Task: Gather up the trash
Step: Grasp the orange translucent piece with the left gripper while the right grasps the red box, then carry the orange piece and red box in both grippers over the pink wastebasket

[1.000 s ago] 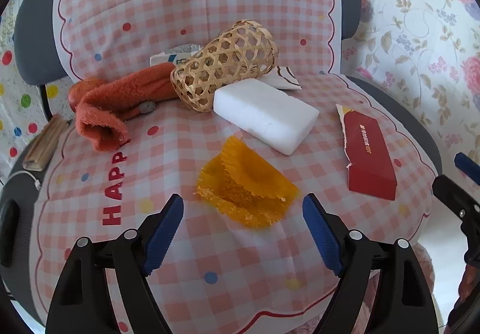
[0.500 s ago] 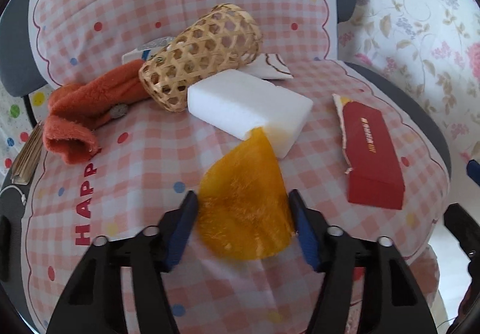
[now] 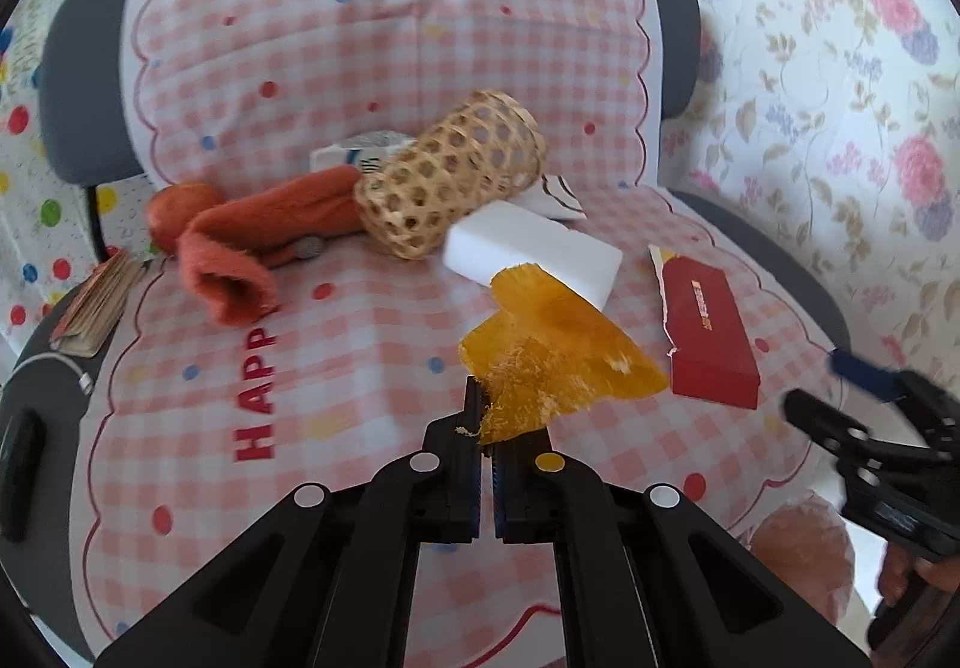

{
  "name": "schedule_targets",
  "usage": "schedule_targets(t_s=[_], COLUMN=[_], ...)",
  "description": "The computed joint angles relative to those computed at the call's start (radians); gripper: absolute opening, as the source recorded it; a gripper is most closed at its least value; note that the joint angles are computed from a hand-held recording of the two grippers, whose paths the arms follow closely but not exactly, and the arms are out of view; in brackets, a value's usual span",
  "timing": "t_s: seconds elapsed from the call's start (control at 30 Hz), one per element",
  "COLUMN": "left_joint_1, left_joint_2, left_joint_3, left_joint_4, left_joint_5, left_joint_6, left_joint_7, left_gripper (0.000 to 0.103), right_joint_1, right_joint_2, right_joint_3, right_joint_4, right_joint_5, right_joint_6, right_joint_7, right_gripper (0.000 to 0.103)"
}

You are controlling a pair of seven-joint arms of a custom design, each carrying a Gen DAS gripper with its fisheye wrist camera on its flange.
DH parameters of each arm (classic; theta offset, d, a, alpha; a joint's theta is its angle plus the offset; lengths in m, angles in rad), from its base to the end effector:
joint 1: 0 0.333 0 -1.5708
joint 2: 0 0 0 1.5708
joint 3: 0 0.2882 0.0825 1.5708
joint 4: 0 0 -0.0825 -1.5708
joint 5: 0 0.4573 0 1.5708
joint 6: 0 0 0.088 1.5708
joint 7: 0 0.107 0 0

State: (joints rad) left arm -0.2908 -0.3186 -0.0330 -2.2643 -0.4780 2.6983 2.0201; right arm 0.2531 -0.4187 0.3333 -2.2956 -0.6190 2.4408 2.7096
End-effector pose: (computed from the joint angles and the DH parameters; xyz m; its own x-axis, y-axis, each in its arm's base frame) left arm 0.5543 -0.1707 0.5205 -0.4523 -0.8838 0.1195 -0.6555 0.2386 -0.7165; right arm 0.4577 0.3142 0.5147 -0.1583 -0.9872 -0.0174 -0.6758 0.1212 -0.7271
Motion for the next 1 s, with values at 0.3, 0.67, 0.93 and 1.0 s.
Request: schedule_targets(t_s=[0.3,0.67,0.93,1.0], left_joint_1=[-0.015,-0.001,0.002,-0.001], left_joint_2=[-0.003,0.001,0.001,-0.001], left_joint_3=[0.033,0.018,0.018,0.019], left_joint_4=[-0.005,-0.004,-0.003,-0.004], left_joint_5=[-0.087,-0.126,-0.138,-0.146], left_joint_6=[-0.01,-0.021,-0.025,-0.028], left_joint_7=[0.069,0.105,0.113,0.122], left_gripper=[0.003,0.003,0.003,0.003], right_joint_1=[-0.021,0.053,0.091,0.093], right_joint_2=[0.101,0.3,0.268,0.235], right_joint_3=[-0.018,-0.107,-0.14,-0.13], right_joint_4=[0.06,0.236,0.208,0.183], right_joint_5=[-0.01,-0.121,-0.109,-0.117], right_joint_6=[0.035,-0.091,-0.085,-0.09], right_joint_7=[0.11,0.177,0.125,0.108], right_gripper=[0.097,0.097,0.088,0.086])
